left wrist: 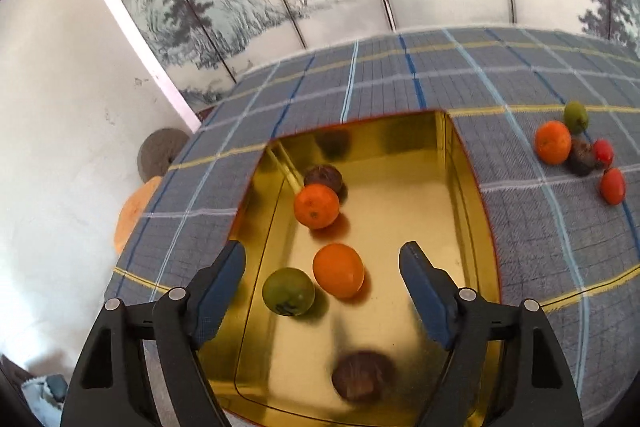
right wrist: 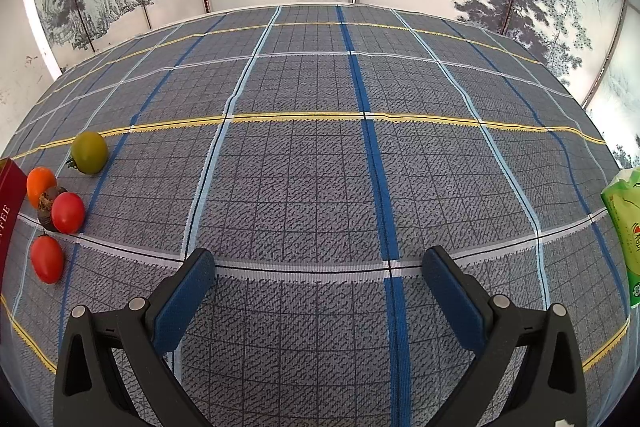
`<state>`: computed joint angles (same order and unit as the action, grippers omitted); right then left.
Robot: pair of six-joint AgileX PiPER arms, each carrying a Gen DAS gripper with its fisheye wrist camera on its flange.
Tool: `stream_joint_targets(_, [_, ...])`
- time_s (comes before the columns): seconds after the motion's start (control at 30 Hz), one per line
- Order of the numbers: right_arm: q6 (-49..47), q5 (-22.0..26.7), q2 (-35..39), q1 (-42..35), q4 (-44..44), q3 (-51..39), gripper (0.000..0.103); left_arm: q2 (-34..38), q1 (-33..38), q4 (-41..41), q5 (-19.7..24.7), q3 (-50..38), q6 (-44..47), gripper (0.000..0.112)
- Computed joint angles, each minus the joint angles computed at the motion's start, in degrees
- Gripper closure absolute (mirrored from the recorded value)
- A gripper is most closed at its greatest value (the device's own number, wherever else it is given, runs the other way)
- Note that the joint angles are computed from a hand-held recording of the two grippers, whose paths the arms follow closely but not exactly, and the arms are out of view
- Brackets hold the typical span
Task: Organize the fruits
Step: 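Carry the brown dried fruit into the tray and open the left gripper, then grasp the red tomato from the pile with the right gripper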
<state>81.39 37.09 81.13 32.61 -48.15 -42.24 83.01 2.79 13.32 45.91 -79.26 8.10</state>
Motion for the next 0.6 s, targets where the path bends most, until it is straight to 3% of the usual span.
stream_joint_targets(0.17, [0.3,-2.58,-2.04,-0.62,-0.28,1.73,0.003,-3.76,8.16,-18.31,1.88,0.21,9.59,0.033])
stream_joint_targets(0.23, [7.3,-9.61,-7.96,-0.55,-5.08,6.9,0.017,-6.16,10.99,-23.47,2.35,1.68,12.65,0.032])
stream_joint_targets(0.27, [10.27,-10.23,-9.54,1.14,-7.6,8.01,0.025,-7.52,12.12,-25.24,2.42,2.68,13.96,0.031])
stream_joint_targets(0.37, [16.12,-9.06,-12.36,10.49,-13.97,8.66,0.032,-11.43,15.25,-30.07,3.48,5.53,17.95,0.03])
stream_joint_targets(0.47, [13.19,-14.87,-9.96,15.73,-12.59,5.79,0.034,-14.35,19.05,-36.36,7.41,7.12,23.5,0.03])
stream_joint_targets(0.6, [8.21,-16.34,-2.25,19.3,-9.94,-0.66,0.036,-19.35,21.5,-38.78,9.08,10.05,26.74,0.03])
